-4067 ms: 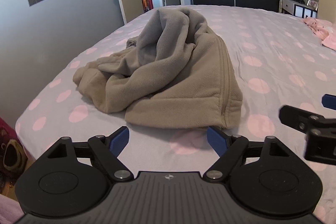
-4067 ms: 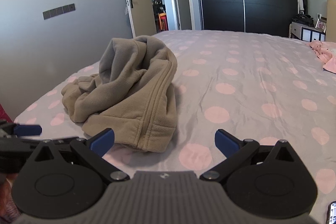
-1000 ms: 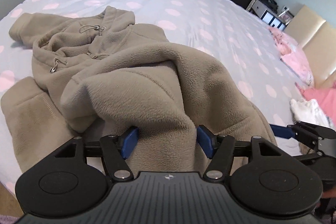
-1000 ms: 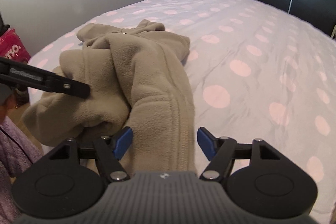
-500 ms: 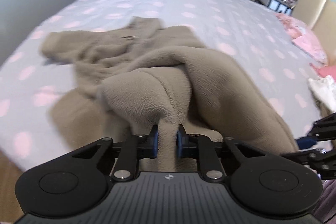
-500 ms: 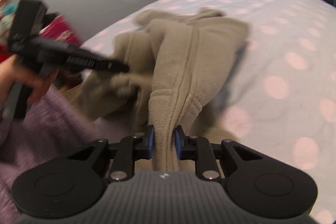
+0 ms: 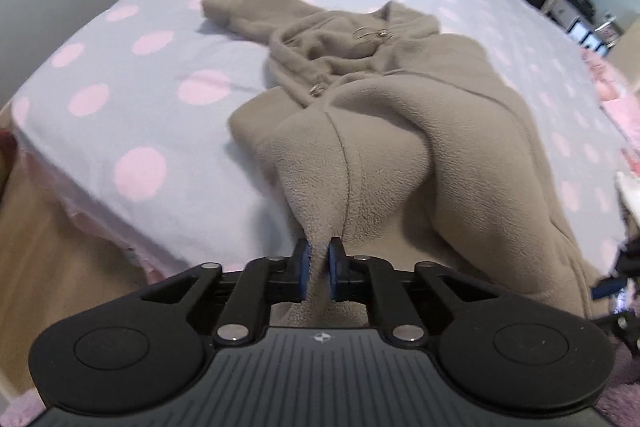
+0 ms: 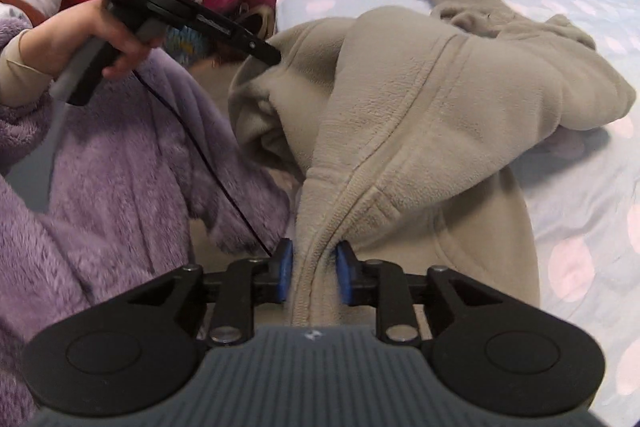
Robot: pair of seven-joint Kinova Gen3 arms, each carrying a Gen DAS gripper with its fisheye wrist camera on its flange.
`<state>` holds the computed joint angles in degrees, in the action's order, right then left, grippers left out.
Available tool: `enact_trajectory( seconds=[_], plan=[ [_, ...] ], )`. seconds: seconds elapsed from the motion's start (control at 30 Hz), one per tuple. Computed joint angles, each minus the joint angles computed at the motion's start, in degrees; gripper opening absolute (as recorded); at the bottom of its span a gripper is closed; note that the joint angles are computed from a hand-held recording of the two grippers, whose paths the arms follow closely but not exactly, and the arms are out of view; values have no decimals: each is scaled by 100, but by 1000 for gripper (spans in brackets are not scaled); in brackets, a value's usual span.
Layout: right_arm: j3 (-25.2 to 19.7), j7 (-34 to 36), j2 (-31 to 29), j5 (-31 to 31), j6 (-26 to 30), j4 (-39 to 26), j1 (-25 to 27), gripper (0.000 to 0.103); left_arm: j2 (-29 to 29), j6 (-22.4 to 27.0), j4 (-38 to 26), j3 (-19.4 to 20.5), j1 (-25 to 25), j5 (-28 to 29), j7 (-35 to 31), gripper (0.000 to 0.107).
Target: Fold clothes
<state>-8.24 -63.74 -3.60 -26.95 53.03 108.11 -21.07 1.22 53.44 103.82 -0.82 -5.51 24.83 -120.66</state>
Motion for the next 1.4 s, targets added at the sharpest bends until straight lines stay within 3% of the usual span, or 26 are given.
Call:
enact_trajectory(
  seconds=[0.1, 0.17, 0.3, 0.4, 0.57, 0.67, 0.93, 1.0, 1.07, 1.13, 1.2, 1.27, 1.37, 1.4],
  plan=[
    [116, 20, 208, 322, 650, -611, 131, 42, 85, 325, -186, -69, -118, 257, -373, 26],
    [174, 43, 373, 380, 1008, -1025, 242, 49, 144, 514, -328, -114, -237, 475, -565, 45],
    [172, -33, 604, 748, 1196, -1720, 578, 57, 394, 547, -624, -93, -387, 832, -760, 55],
    [-136, -191, 925, 1298, 976, -2165, 895, 60, 863, 685, -1083, 54, -364, 761, -482, 57],
    [148, -84, 1872, 2246, 878, -3006, 550, 59, 1692, 1205, -1794, 329, -494, 749, -311, 63],
    [184, 286, 2572, 2652, 1194, -3790, 515, 59, 2087, 1377, -2071, 419, -537, 665, -106, 67],
    [355, 1284, 4232, 2811, 1842, -5914, 495, 60, 2788, 1398, -2292, 615, -633, 670, 323, 68],
    [476, 1500, 4631, 2615, 2063, -6445, 473, 65, 2923, 1459, -2393, 649, -630, 633, 441, 67],
    [534, 1654, 5042, 2572, 2399, -6976, 435, 78, 2959, 1416, -2408, 699, -625, 629, 471, 64],
    [487, 1710, 5430, 2615, 2829, -7480, 426, 78, 2947, 1350, -2390, 745, -624, 618, 409, 61],
    [438, 1657, 5599, 2551, 3076, -7639, 461, 73, 2918, 1276, -2329, 772, -620, 634, 380, 54],
    [379, 1658, 5531, 2373, 3061, -7374, 550, 32, 2849, 1129, -2220, 794, -625, 675, 300, 46],
    [374, 1832, 5117, 2561, 2714, -6577, 477, 16, 2742, 978, -2069, 820, -686, 827, 202, 29],
    [422, 1796, 4950, 2595, 2571, -6312, 440, 15, 2687, 898, -2009, 821, -691, 870, 171, 26]
  ],
)
